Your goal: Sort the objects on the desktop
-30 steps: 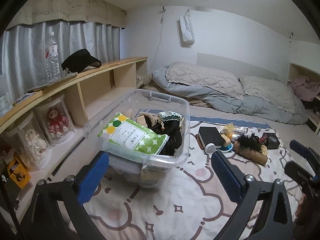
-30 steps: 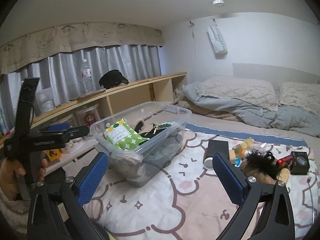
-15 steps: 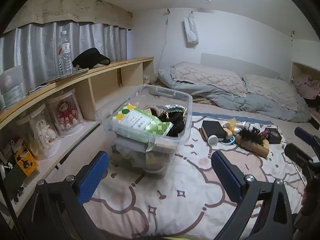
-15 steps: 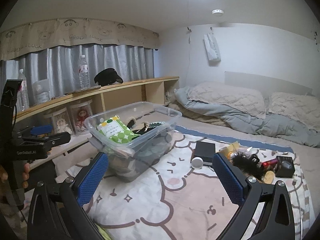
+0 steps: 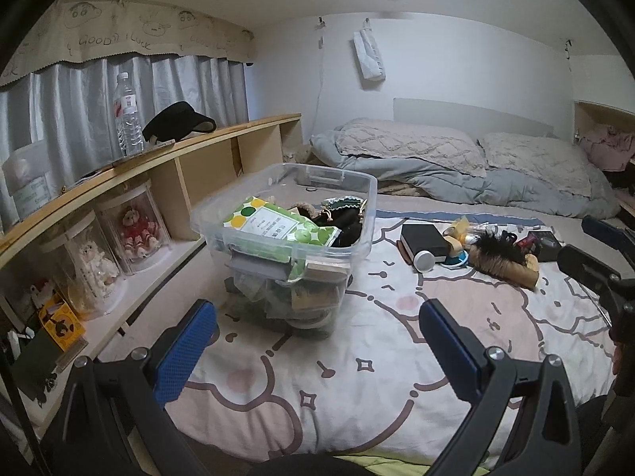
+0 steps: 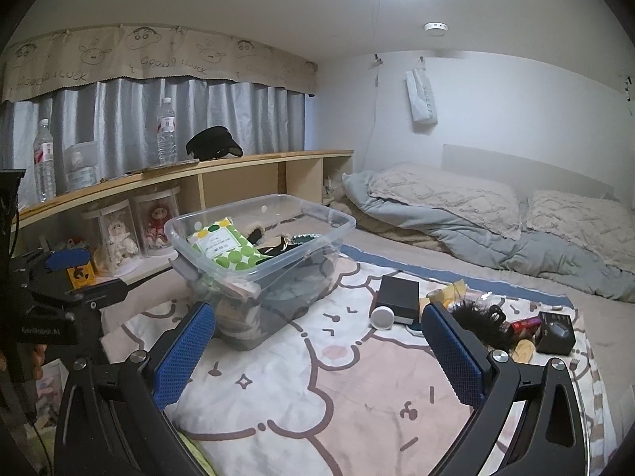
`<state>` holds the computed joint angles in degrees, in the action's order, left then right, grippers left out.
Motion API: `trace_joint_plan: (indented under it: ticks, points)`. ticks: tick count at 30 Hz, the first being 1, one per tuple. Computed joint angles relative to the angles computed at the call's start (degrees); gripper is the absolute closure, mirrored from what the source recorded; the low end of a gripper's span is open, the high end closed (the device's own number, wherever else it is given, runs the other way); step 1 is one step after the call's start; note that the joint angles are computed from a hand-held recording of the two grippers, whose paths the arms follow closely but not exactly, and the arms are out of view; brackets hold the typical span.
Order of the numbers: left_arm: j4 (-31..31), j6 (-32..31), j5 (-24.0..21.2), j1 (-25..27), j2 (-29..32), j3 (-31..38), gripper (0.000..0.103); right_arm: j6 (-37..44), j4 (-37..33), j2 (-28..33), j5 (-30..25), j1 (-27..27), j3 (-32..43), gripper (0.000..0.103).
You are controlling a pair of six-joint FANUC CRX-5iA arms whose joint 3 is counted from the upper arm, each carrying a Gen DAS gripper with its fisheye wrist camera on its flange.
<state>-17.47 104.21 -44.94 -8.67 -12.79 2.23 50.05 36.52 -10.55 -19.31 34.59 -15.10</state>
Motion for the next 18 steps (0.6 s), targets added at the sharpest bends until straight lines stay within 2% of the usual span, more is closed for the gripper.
trace_joint_plan:
  ticks: [9,18]
  points:
    - [1.9,-1.0,1.0,0.5,-0.6,-1.0,0.000,-2.1,3.6,0.1,-0.1,0.2,-1.2,0.000]
    - [2.0,-1.0,1.1,0.4,-0.6,-0.9,0.000,-1.0,2.3,0.3,-0.5,0.2,-0.8,0.000]
